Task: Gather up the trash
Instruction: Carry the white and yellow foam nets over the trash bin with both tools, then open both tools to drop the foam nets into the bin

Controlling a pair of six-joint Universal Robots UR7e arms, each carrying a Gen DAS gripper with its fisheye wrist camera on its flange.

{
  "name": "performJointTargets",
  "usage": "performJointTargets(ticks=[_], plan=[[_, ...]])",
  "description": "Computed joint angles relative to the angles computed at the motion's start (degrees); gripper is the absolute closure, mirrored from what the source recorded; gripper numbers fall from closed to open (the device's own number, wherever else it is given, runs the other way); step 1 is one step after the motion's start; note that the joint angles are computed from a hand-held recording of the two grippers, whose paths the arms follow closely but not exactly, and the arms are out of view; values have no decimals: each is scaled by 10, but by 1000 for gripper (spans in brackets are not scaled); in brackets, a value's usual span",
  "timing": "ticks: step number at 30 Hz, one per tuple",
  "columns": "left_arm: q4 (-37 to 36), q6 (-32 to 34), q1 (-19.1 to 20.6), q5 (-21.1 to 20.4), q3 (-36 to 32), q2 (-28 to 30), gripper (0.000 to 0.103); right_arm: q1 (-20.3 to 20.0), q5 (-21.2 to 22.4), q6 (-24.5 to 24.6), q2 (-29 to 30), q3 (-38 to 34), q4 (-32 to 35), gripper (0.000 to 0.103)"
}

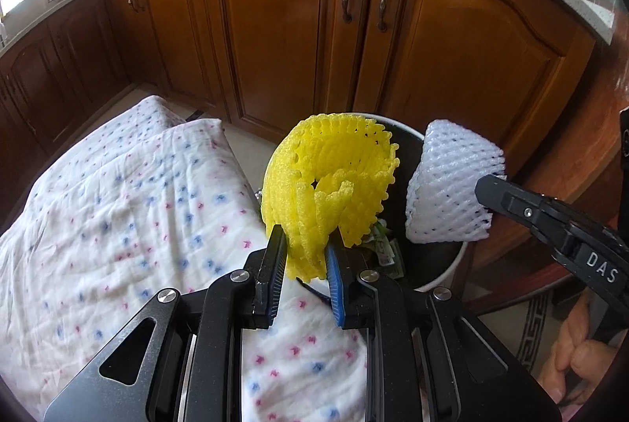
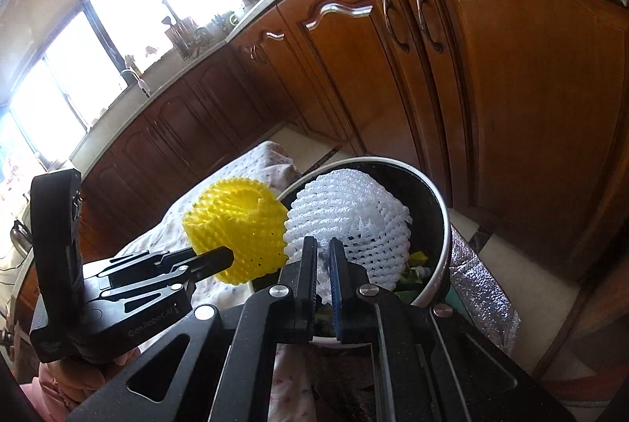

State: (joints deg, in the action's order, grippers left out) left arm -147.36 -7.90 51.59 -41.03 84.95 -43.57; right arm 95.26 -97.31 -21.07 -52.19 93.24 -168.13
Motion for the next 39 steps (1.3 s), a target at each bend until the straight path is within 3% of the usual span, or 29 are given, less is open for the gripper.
performJointTargets(ticks=[16, 22, 25, 27, 31, 35, 39], plan=[[60, -2, 9, 1, -53, 36, 83, 2, -44, 12, 23, -38, 51, 96], [78, -8, 16, -3, -67, 44, 80, 0, -45, 20, 31, -53, 65, 92], [87, -11, 17, -6, -76, 47, 71, -1, -40, 30, 35, -63, 74, 75], [90, -12, 16, -6, -80, 48, 60, -1, -36, 30, 33, -60, 65, 56], [75, -4, 15, -3, -75, 44, 48, -1, -28, 33, 28, -53, 57, 55], [61, -8, 15, -2, -60, 31, 47, -1, -21, 37, 20, -38, 42, 54], [40, -13, 15, -3, -32, 9, 46, 0, -9, 42, 6, -10, 10, 43]])
